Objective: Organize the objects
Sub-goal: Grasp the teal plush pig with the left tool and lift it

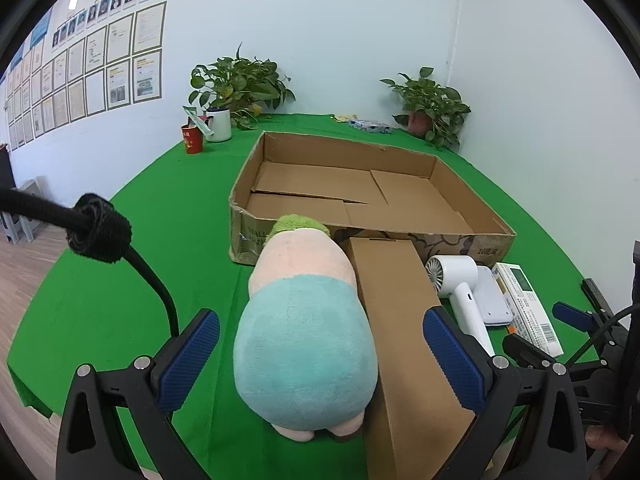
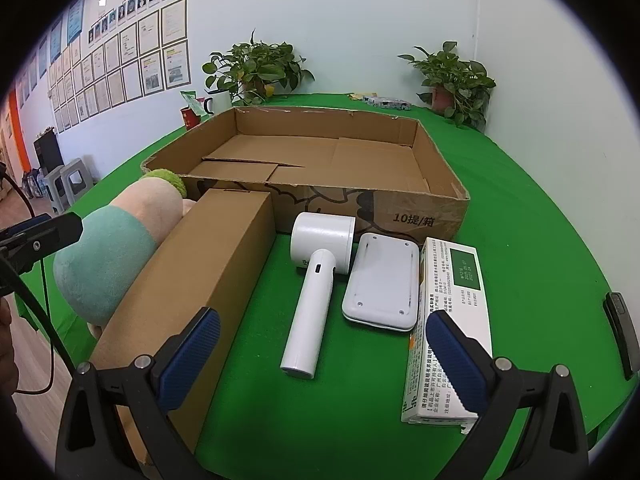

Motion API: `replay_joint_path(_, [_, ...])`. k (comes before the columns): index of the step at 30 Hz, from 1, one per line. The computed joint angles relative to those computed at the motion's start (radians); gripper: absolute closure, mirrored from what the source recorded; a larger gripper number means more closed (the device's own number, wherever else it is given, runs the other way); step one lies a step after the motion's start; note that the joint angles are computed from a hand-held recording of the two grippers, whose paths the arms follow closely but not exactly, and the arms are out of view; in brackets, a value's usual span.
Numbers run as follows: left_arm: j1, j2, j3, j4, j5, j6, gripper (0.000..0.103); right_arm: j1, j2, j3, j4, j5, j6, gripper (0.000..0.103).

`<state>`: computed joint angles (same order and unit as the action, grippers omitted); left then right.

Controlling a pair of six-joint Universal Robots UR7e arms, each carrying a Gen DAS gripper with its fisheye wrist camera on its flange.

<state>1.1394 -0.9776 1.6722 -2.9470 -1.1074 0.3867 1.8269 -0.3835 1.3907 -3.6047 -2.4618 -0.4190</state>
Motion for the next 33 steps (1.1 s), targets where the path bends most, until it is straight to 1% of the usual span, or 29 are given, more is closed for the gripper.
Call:
replay_joint_path(8, [0.004, -0.001, -0.008, -0.003, -0.025, 0.031, 0.001, 0.002, 0.004, -0.011, 0.002, 0.017, -0.012, 0.001])
replay_joint_path(11, [0.009, -0.008, -0.013, 0.011, -0.046, 0.024, 0.001, 0.004, 0.002, -0.013, 0.007, 0.039, -0.011, 0.001])
replay_joint_path(13, [0.016, -0.014, -0.025, 0.044, -0.073, 0.011, 0.001, 0.007, -0.001, -0.017, 0.032, 0.042, -0.009, 0.001])
replay_joint_path(15, [0.025, -0.016, -0.042, 0.083, -0.099, -0.003, 0.001, 0.008, 0.001, -0.022, 0.023, 0.065, -0.027, 0.001])
replay_joint_path(18, [0.037, -0.014, -0.065, 0.13, -0.123, -0.013, 0.001, 0.008, 0.0, -0.014, -0.029, 0.141, -0.063, 0.001])
replay_joint_path(20, [0.046, -0.011, -0.079, 0.157, -0.139, -0.02, 0.001, 0.012, -0.004, 0.002, -0.074, 0.205, -0.115, 0.001])
replay_joint_path(21, [0.052, -0.01, -0.086, 0.174, -0.15, -0.025, 0.001, 0.016, 0.001, 0.001, -0.098, 0.233, -0.167, 0.001])
replay_joint_path(22, [0.059, -0.006, -0.097, 0.198, -0.163, -0.032, 0.001, 0.021, -0.004, 0.013, -0.114, 0.277, -0.183, 0.001])
replay_joint_path(24, [0.07, 0.005, -0.121, 0.25, -0.179, -0.045, 0.002, 0.031, -0.004, 0.006, -0.08, 0.297, -0.217, 0.001])
replay_joint_path(25, [0.077, 0.013, -0.134, 0.274, -0.187, -0.049, 0.003, 0.032, -0.005, -0.001, -0.048, 0.298, -0.217, 0.001])
replay_joint_path(26, [0.083, 0.021, -0.145, 0.295, -0.193, -0.05, 0.008, 0.031, -0.009, -0.003, -0.017, 0.314, -0.202, 0.001])
replay_joint_path(28, [0.091, 0.036, -0.16, 0.316, -0.177, -0.054, 0.01, 0.029, -0.014, -0.015, 0.036, 0.335, -0.17, 0.001])
replay_joint_path(29, [0.095, 0.043, -0.168, 0.322, -0.173, -0.052, 0.015, 0.028, -0.017, -0.019, 0.056, 0.347, -0.151, 0.001])
replay_joint_path(30, [0.101, 0.048, -0.175, 0.334, -0.17, -0.055, 0.017, 0.028, -0.018, -0.026, 0.076, 0.355, -0.134, 0.001])
replay_joint_path(32, [0.11, 0.052, -0.184, 0.357, -0.174, -0.062, 0.02, 0.027, -0.011, -0.056, 0.121, 0.351, -0.128, 0.001])
replay_joint_path(33, [0.117, 0.052, -0.188, 0.37, -0.191, -0.065, 0.021, 0.028, -0.009, -0.065, 0.139, 0.351, -0.127, 0.001])
